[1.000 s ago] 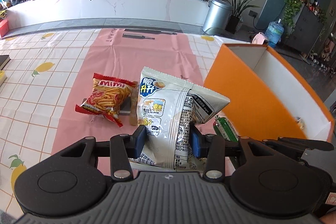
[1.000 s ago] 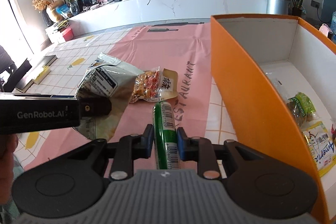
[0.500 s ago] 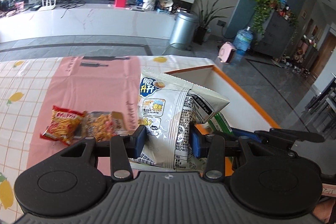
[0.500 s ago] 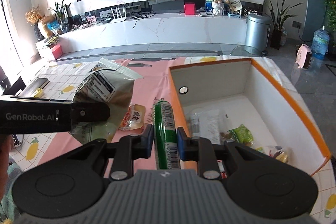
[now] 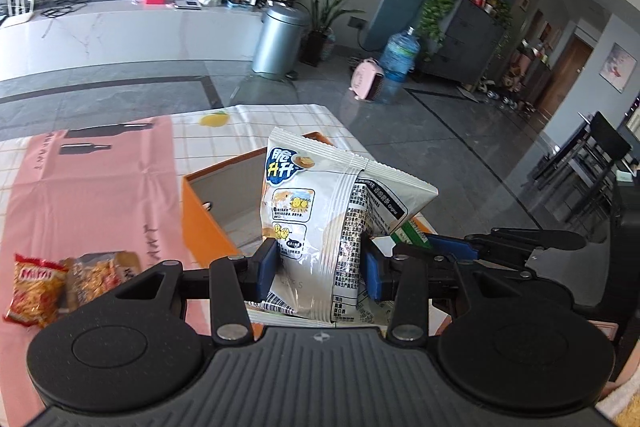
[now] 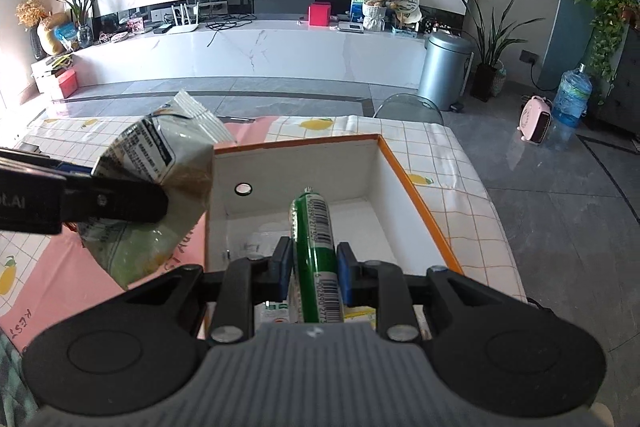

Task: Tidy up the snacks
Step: 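Carry both items into the orange box and open both tools to release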

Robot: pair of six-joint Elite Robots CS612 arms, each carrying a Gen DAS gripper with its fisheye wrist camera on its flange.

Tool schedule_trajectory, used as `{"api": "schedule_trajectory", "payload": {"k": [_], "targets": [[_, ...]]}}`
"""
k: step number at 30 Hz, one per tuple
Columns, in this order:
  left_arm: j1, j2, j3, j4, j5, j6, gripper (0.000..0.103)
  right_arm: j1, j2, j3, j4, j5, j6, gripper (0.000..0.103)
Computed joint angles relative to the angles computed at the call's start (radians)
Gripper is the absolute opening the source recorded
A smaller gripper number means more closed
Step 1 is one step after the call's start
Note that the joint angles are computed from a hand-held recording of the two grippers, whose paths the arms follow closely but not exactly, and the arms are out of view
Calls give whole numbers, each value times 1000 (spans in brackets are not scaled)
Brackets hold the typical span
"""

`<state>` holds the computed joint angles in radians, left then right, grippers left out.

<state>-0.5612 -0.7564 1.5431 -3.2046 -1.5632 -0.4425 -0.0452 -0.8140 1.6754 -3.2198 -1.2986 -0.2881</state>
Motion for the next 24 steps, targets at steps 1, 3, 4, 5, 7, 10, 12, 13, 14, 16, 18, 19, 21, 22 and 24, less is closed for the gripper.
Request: {"api": "schedule_trajectory", "payload": {"k": [1,3,4,5,7,10,12,13,14,16,18,19,21,22,24], "targets": [[1,8,-18,14,-7,15,49,-6,4,-11,21,2,-2,20],[2,24,-54,50,-13,41,49,-13,16,-35,65,9,-4,20],[2,31,-70,69,-12,52,49,-15,24,-51,86,9,-6,20],[1,41,-89,91,-12,66,49,-17,31,-60,104,10,-9,20],[2,61,-128,138,-13,94,49,-19,49,-94,150,13,-9,20],[3,87,-180,219,-4,134,49,-21,74,-134,201,13,-23,20],[3,104,-209,264,5,163,49,-17,93,-162,227,7,-35,20],[4,113,-223,283,9,182,49,-14,98,-166,234,3,-39,20],[5,122,-238,302,13,202,49,-12,105,-177,245,1,-45,20],[6,137,-266,346,28,242,49,-9,124,-203,269,-5,-57,20],[4,149,-290,392,58,288,49,-6,142,-231,296,-8,-68,20],[2,155,-302,413,81,314,49,-6,150,-245,309,-7,-73,20],[-2,161,-318,450,117,365,49,-4,168,-275,336,-4,-83,20],[-3,166,-329,471,133,388,49,-3,176,-291,352,-6,-87,20],[-8,174,-345,501,159,428,49,2,194,-322,380,-17,-93,20]]}}
